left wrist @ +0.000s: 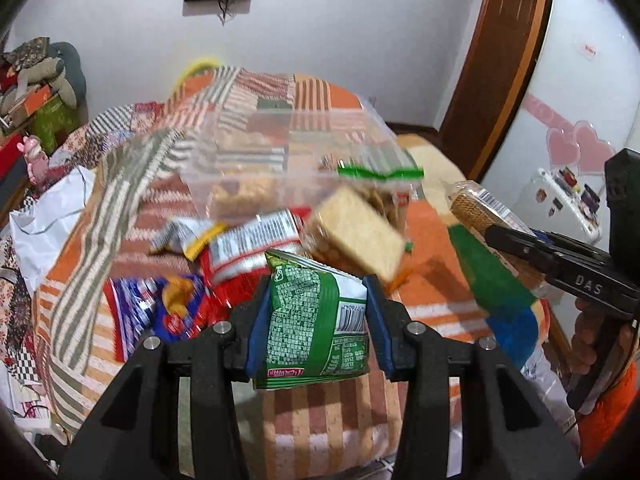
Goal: Organize snacks
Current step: 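Carry the green bag into the clear box and release while the right gripper drops the biscuit roll there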
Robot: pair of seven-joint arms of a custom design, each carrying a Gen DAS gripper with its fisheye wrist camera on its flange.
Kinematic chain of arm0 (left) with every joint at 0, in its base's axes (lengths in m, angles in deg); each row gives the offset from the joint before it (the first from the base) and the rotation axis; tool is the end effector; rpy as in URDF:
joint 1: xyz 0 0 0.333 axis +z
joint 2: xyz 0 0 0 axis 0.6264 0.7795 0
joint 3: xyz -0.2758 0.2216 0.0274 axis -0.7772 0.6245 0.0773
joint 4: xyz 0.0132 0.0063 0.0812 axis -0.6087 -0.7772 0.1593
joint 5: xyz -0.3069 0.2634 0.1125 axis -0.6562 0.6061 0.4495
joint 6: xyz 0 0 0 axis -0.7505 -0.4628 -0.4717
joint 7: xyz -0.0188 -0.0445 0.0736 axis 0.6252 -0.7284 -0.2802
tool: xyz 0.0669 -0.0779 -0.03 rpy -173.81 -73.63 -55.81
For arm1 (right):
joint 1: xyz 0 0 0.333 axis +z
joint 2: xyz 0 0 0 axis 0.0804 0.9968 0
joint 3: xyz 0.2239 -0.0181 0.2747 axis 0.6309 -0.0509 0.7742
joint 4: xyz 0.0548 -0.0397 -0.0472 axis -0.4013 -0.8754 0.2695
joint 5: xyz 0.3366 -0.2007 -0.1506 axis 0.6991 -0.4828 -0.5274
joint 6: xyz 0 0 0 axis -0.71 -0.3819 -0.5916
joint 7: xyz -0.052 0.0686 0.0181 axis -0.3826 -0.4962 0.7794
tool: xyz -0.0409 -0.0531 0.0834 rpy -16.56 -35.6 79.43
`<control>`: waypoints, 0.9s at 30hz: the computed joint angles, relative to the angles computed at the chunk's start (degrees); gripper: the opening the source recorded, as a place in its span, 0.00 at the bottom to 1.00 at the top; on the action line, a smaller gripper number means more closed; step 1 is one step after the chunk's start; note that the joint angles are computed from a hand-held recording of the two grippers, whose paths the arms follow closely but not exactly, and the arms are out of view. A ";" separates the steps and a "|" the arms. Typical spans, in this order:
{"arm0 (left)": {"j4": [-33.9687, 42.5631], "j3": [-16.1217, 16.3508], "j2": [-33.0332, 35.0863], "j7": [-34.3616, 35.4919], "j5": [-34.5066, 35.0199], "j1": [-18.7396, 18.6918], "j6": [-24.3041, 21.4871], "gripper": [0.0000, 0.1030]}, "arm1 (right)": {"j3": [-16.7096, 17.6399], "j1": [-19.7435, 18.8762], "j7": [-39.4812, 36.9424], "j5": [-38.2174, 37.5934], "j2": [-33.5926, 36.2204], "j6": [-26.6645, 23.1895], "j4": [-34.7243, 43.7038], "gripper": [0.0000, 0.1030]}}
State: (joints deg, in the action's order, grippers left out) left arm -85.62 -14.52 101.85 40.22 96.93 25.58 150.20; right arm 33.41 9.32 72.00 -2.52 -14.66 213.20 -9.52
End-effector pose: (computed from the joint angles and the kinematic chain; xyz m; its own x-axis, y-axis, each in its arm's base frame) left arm 0.6402 -0.2533 0.4387 0.1470 -0.9776 0.1506 -0.6736 -0.2105 -0.7085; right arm 0.7294 0.1334 0.4215 0.6076 -0.7561 -0.2431 -0.6217 -0.2623 -0.7380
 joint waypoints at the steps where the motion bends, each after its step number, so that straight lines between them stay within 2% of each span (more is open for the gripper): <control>1: 0.18 0.56 -0.22 -1.06 1.17 -0.33 -0.19 0.43 | 0.42 -0.18 -0.63 0.88 0.04 0.03 0.40 0.32; 8: 2.29 1.83 -0.53 -4.61 4.71 0.55 -0.22 0.43 | 2.40 0.69 -4.86 5.42 1.05 2.36 3.49 0.32; 13: 4.47 2.63 0.05 -7.18 7.62 1.49 -0.86 0.43 | 2.71 1.80 -2.93 4.69 4.03 2.56 8.40 0.32; 18: 7.81 2.86 2.29 -5.50 6.39 2.87 -1.07 0.43 | 3.22 2.47 -0.22 2.67 6.45 3.07 12.42 0.32; 27: 15.08 2.95 8.39 2.84 -2.08 4.97 -0.78 0.43 | 2.82 4.96 8.48 -6.30 12.64 2.77 21.29 0.32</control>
